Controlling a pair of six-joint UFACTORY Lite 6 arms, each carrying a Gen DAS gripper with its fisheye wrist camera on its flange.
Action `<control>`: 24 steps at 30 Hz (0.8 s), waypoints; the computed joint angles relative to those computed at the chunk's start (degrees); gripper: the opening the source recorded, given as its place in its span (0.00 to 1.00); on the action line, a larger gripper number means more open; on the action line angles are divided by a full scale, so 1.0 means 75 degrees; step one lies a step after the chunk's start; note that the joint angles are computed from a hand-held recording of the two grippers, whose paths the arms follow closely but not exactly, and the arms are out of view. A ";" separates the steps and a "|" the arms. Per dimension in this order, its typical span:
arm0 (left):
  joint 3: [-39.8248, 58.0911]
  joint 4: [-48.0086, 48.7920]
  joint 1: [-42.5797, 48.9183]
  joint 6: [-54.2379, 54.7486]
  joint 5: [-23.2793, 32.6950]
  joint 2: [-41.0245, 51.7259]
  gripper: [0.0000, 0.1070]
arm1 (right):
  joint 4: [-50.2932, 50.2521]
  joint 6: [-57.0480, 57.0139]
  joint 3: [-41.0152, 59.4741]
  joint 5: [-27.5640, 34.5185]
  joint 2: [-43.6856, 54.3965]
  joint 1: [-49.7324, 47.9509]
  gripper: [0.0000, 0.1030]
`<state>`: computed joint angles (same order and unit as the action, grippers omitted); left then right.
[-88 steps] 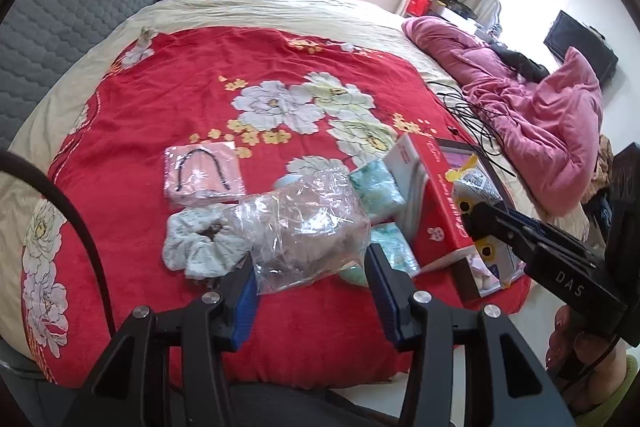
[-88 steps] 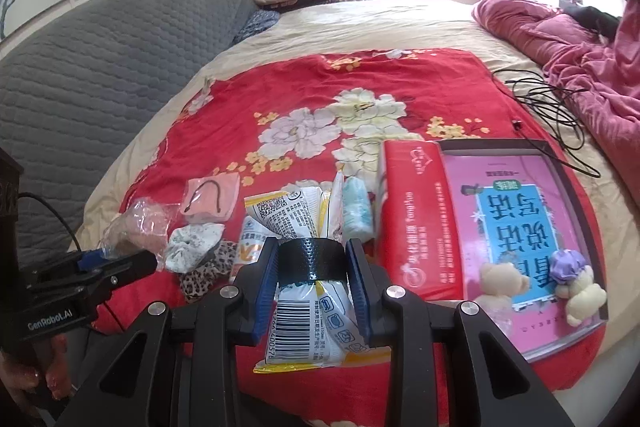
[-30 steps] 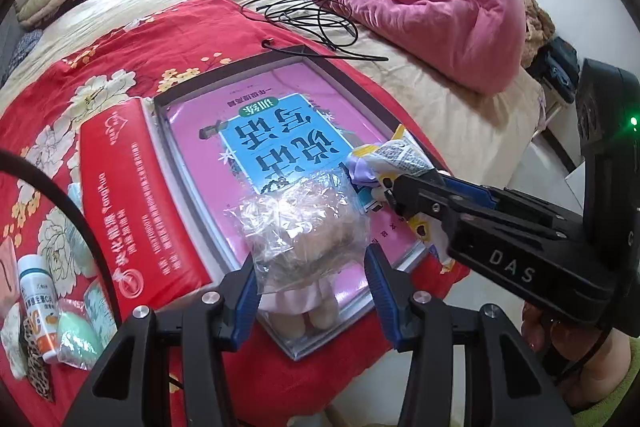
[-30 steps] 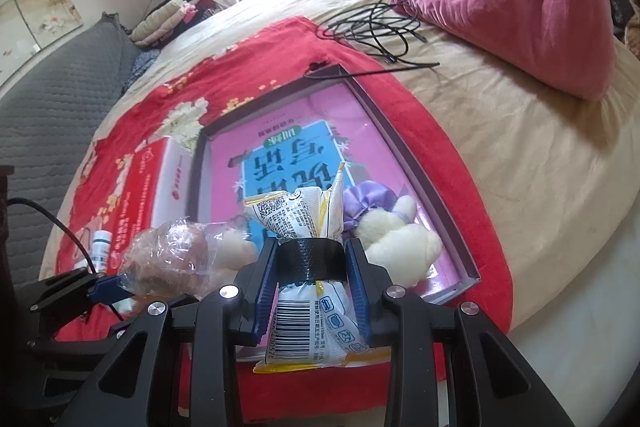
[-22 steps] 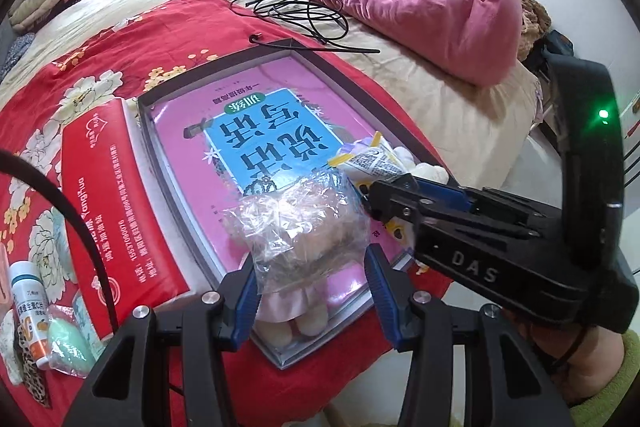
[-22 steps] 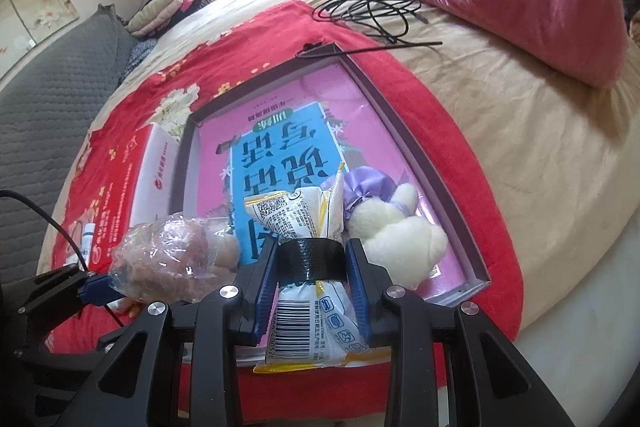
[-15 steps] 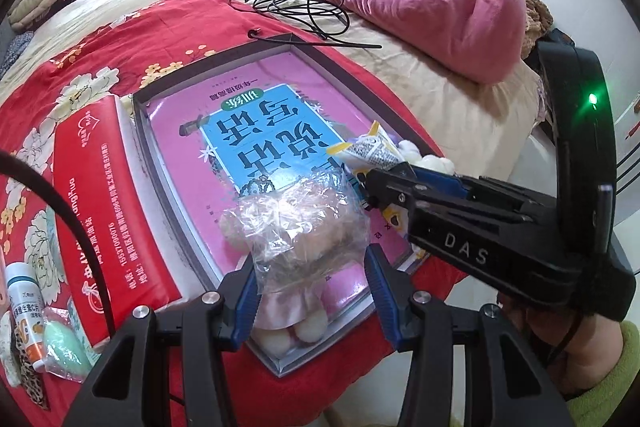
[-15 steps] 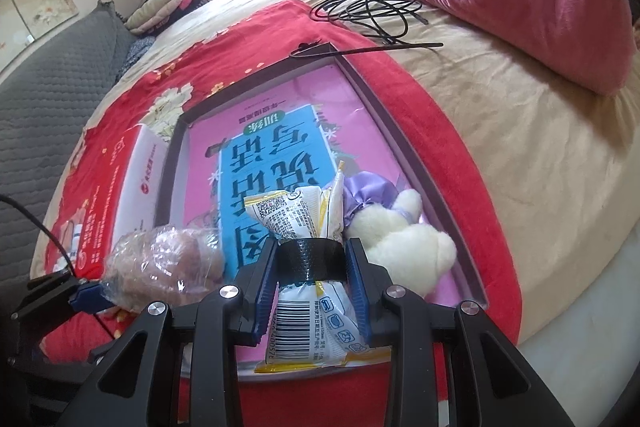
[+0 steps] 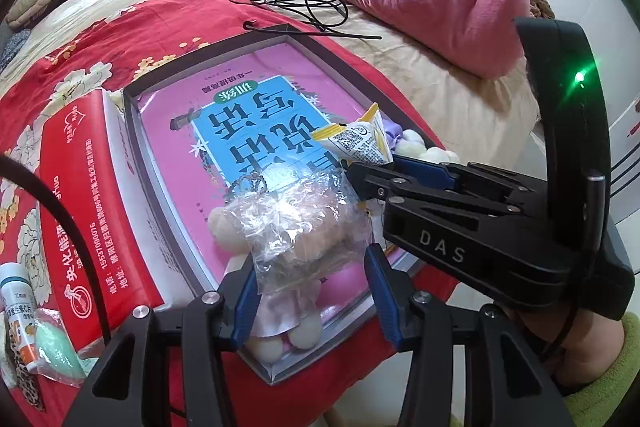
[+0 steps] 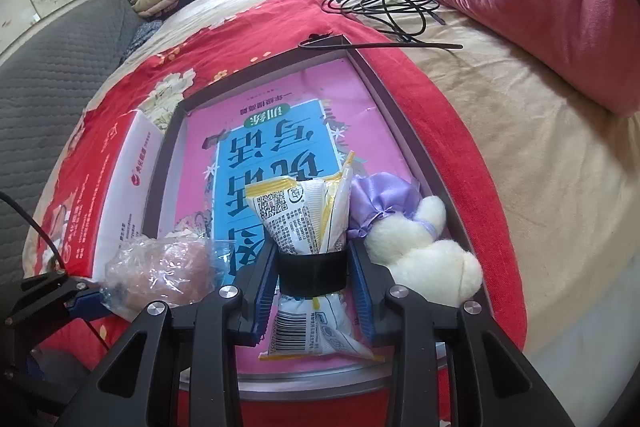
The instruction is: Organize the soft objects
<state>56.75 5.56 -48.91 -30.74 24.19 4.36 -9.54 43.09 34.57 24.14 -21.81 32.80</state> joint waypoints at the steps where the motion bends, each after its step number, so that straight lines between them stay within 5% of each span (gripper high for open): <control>1: 0.0009 0.0041 -0.0004 -0.0041 0.0002 0.0023 0.47 | 0.0011 -0.0010 0.0008 0.0004 0.0014 -0.0001 0.36; 24: 0.0621 0.0234 0.0026 -0.0255 -0.0070 0.0872 0.47 | -0.1012 0.0972 0.0331 0.1428 -0.1463 0.0209 0.45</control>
<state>61.41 7.32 -48.71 -32.65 23.67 10.90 -17.13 50.38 37.05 34.85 -32.78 34.37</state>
